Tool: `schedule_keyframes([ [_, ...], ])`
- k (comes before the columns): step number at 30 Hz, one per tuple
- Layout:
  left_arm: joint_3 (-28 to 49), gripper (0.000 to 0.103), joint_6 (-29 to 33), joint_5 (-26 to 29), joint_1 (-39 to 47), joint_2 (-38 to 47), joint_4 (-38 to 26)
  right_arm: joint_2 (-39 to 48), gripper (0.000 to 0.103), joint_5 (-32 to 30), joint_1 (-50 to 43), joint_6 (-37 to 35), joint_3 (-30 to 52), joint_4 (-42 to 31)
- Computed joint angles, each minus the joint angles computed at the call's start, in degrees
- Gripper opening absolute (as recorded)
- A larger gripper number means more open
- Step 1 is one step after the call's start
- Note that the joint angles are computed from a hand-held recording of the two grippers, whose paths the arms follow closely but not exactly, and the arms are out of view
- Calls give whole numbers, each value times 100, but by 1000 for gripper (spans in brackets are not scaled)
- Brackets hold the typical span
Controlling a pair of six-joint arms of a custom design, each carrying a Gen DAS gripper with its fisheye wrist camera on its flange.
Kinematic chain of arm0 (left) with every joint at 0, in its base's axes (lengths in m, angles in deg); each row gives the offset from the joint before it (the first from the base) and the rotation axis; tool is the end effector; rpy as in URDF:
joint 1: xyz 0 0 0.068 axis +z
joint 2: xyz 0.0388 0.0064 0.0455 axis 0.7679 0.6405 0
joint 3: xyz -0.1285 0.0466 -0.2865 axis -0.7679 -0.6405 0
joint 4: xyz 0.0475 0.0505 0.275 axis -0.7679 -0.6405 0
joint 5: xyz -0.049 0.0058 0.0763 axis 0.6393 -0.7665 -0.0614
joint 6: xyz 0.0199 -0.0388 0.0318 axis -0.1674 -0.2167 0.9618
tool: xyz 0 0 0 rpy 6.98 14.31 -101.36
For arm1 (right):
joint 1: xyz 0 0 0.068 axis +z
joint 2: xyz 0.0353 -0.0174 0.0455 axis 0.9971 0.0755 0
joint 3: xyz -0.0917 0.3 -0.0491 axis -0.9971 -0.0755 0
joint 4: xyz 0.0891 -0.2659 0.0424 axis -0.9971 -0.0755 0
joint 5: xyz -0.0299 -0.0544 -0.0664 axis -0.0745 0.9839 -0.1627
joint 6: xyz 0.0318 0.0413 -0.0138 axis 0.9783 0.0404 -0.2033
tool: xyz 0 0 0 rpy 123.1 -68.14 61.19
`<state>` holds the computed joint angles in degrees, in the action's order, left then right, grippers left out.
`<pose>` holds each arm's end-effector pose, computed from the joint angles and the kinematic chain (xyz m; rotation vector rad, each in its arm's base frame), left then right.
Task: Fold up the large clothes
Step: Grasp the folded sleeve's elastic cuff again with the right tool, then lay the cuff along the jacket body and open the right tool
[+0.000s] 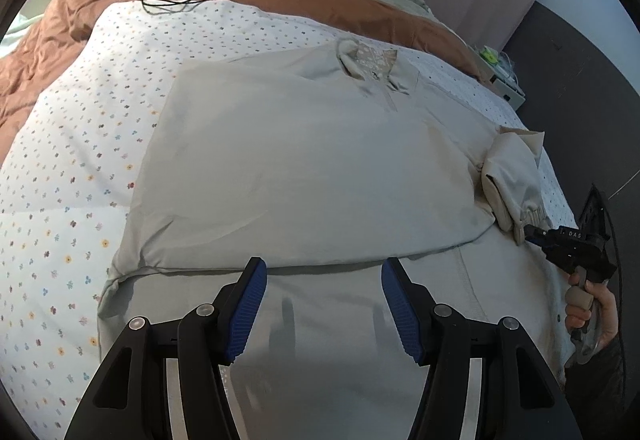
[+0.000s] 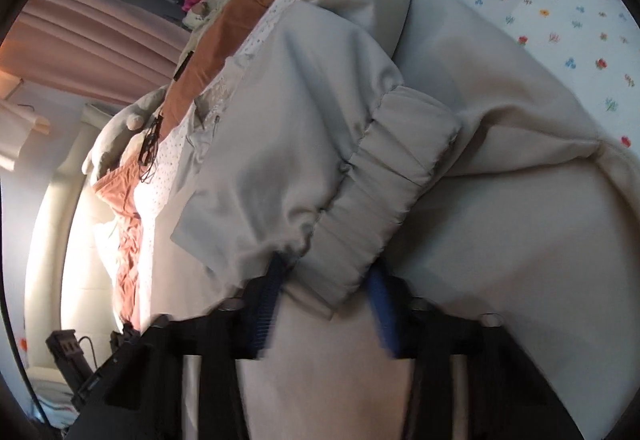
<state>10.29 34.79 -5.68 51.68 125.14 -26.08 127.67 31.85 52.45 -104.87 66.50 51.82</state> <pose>0.1702 -0.0017 0.1782 -0.3337 2.5091 -0.3236 0.2955 -0.1628 0.0695 0.2106 2.5790 0.9707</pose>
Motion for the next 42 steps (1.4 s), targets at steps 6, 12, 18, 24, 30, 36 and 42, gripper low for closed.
schedule_keyframes([
  [6,-90,62,161,427,542,-405,-228,-954,6,29,-128,-191,-464,135],
  [12,-63,62,509,872,1103,-849,-612,-2299,5,-27,56,-188,-629,-108],
  [18,-6,61,1202,1443,2120,-1195,-1146,-3623,4,107,858,182,-611,-314],
  [24,170,62,2356,2230,3670,-1105,-1718,-4496,4,636,2070,749,-526,-228],
  [30,371,62,3565,2778,5034,-711,-2230,-4775,4,1513,3552,1423,-654,147],
  [36,517,62,4584,2946,6022,-254,-2537,-4430,4,2158,4885,2118,-1033,889],
  [42,606,62,5016,2965,6465,-31,-2657,-3851,12,2327,5721,2367,-1224,1248],
])
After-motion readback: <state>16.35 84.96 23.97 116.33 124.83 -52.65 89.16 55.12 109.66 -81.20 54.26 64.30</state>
